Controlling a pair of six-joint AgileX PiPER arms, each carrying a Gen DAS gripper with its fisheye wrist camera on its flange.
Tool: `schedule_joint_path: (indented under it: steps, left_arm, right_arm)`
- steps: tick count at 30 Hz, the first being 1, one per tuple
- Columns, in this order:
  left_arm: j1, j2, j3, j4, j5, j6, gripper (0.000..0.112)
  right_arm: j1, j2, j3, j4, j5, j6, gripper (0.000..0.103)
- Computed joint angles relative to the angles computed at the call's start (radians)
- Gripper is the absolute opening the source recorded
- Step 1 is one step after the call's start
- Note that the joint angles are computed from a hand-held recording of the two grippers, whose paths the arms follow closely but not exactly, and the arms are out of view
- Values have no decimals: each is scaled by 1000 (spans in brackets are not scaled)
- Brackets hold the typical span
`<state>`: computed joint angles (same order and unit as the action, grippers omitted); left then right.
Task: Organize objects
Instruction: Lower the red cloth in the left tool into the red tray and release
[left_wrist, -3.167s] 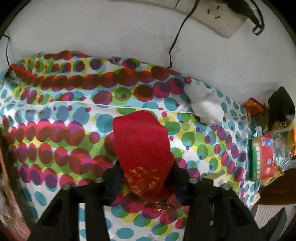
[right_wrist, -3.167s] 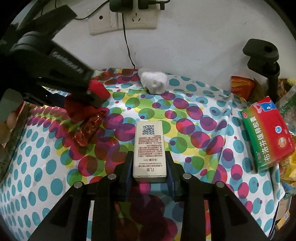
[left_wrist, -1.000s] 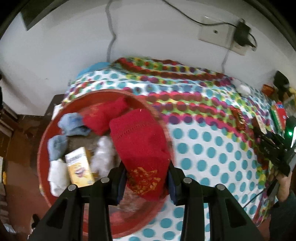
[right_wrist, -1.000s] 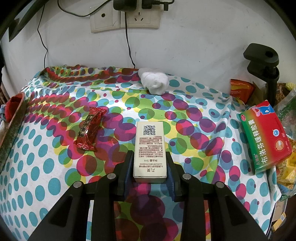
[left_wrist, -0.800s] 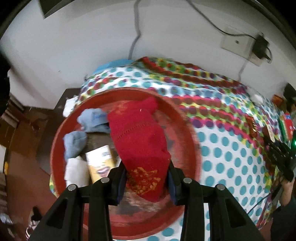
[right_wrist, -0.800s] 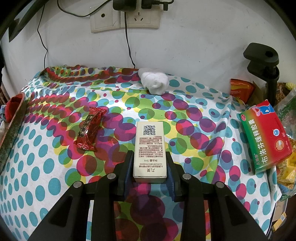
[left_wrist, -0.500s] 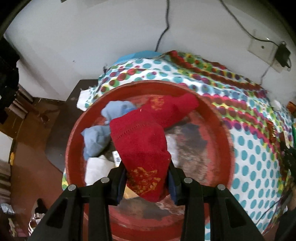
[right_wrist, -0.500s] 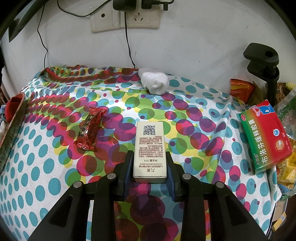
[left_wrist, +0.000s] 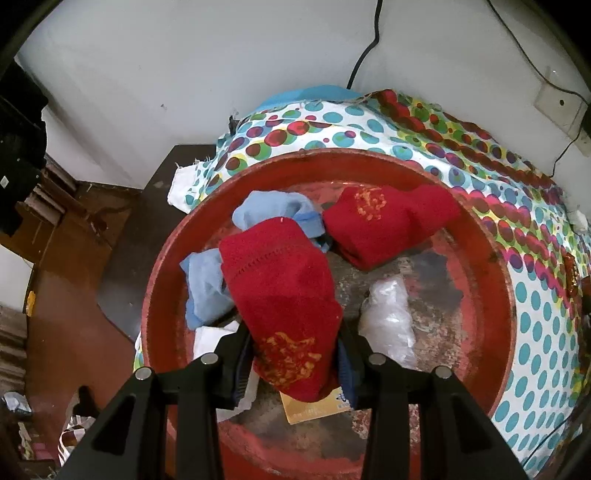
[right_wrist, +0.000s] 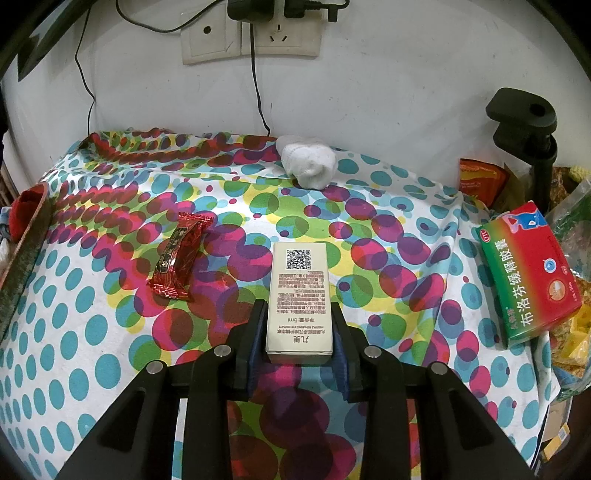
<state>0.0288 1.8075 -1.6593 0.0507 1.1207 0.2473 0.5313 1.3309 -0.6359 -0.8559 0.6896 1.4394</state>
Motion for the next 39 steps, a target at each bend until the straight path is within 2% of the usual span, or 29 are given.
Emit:
schedule_joint_path:
  steps: [7,11,22,29,30,34,39]
  left_arm:
    - [17,33,-19,-11,12,12,50]
    - [21,30,-14,-5,11,32,51]
    - [27,-66,68,48,-57,83,51]
    - [52,-64,42,23,-12,119,52]
    - [54,-65,41,20,-10,121,53]
    - [46,-90,75,44,-51,115,57]
    - [32,-78,72,47,-51,121,58]
  right_arm:
    - [8,7,-9,1,12,3,31]
    - [7,5,-10,2,17,-3,31]
    - [29,29,-20,-19,48,16,31]
    - [4,11,-7,-18,43,-12,31]
    - [36,37,-35,-13,61,8,31]
    - [-3,9,-3,-12,20,-3,31]
    - [-16,-2,18,-21,6,-1,31]
